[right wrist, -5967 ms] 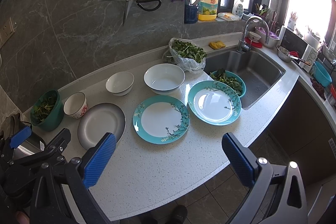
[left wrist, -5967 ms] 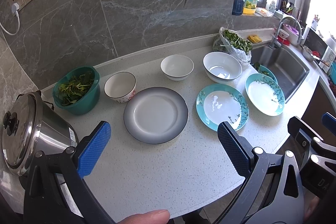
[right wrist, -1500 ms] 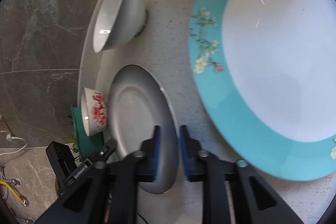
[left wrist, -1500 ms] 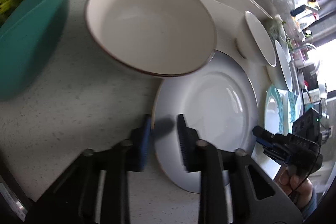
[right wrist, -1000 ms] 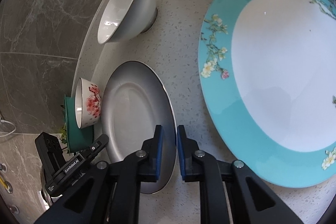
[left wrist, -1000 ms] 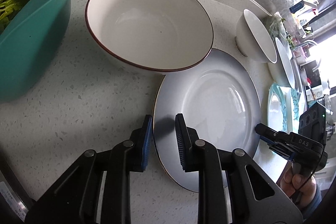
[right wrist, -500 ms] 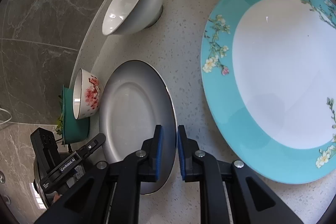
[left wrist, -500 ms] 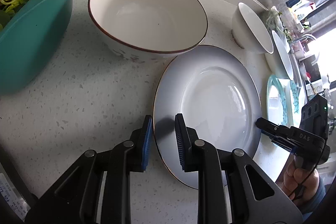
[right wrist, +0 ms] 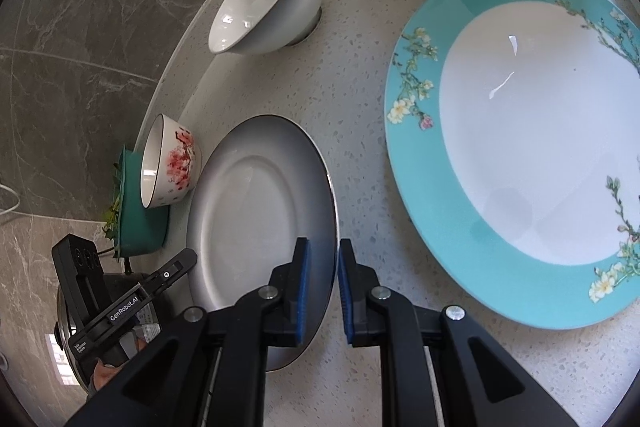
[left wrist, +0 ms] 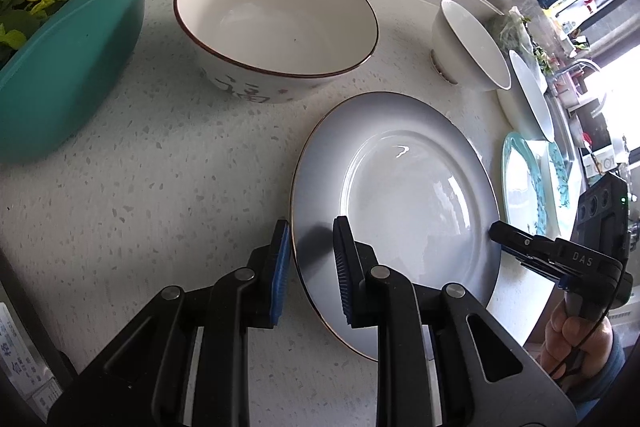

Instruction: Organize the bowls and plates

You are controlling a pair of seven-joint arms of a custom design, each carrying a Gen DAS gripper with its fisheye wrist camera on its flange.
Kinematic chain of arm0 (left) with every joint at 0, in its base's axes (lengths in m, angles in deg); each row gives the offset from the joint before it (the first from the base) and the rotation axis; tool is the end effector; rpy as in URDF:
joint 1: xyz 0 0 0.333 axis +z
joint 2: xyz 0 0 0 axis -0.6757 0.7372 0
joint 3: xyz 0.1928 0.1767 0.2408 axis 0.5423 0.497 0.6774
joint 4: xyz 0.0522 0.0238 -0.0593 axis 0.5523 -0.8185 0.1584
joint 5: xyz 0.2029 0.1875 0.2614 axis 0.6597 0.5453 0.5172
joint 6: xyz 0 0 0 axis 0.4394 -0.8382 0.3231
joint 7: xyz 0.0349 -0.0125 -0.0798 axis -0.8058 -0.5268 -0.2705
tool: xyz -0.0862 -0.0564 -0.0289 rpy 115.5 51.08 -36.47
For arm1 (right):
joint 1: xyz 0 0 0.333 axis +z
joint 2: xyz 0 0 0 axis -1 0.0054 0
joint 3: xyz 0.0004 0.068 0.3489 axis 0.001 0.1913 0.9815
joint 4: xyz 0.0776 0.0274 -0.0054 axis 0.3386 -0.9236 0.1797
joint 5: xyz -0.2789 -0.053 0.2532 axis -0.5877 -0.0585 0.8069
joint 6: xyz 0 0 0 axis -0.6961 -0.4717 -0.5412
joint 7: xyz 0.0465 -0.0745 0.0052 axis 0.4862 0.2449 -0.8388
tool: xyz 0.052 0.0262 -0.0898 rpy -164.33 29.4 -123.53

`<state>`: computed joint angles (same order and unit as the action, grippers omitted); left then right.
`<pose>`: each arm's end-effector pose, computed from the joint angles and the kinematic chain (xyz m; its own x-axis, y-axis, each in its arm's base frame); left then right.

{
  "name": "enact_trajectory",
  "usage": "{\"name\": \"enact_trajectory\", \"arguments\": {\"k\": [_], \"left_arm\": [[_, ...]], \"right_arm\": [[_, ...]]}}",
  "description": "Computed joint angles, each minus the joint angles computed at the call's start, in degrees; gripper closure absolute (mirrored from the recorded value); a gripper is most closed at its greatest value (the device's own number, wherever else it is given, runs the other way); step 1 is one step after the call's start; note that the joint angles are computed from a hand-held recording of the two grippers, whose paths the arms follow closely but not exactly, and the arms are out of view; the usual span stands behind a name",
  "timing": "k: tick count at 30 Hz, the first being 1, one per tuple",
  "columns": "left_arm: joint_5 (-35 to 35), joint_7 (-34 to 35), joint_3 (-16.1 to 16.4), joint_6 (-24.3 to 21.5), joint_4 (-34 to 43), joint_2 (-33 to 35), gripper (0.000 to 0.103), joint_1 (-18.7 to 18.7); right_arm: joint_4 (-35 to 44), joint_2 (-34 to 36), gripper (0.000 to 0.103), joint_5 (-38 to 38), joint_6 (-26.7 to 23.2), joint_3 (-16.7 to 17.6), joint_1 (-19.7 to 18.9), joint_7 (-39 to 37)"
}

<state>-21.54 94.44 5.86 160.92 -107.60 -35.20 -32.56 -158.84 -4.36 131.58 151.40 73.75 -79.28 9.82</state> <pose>0.5954 0.0431 0.3938 0.0774 -0.9298 0.3597 -0.9484 -0.1799 -0.2610 0.5612 0.1442 0.4355 -0.1024 -0.8045 -0.5850 -0.9724 0.2049 -0.1115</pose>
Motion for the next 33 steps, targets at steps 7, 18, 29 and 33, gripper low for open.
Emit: {"name": "enact_trajectory", "arguments": {"k": [7,18,29,33], "left_arm": [[0.34,0.25,0.03,-0.45,-0.45,0.33,0.084,0.00],[0.36,0.92,-0.27,-0.74,0.47,1.09,0.084,0.24],[0.75,-0.36,-0.11,-2.68,2.35,2.22,0.083,0.56],[1.29,0.21,-0.30,-3.59,3.64,3.01,0.082,0.81]], "right_arm": [[-0.52,-0.12,0.087,-0.64,-0.96,-0.15,-0.10,-0.32],[-0.01,0.20,0.076,-0.73,-1.62,-0.27,-0.23,1.43],[1.99,1.36,0.064,-3.16,0.67,0.04,0.00,4.58],[3.15,2.45,0.066,-2.77,-0.58,0.26,-0.54,4.15]]}}
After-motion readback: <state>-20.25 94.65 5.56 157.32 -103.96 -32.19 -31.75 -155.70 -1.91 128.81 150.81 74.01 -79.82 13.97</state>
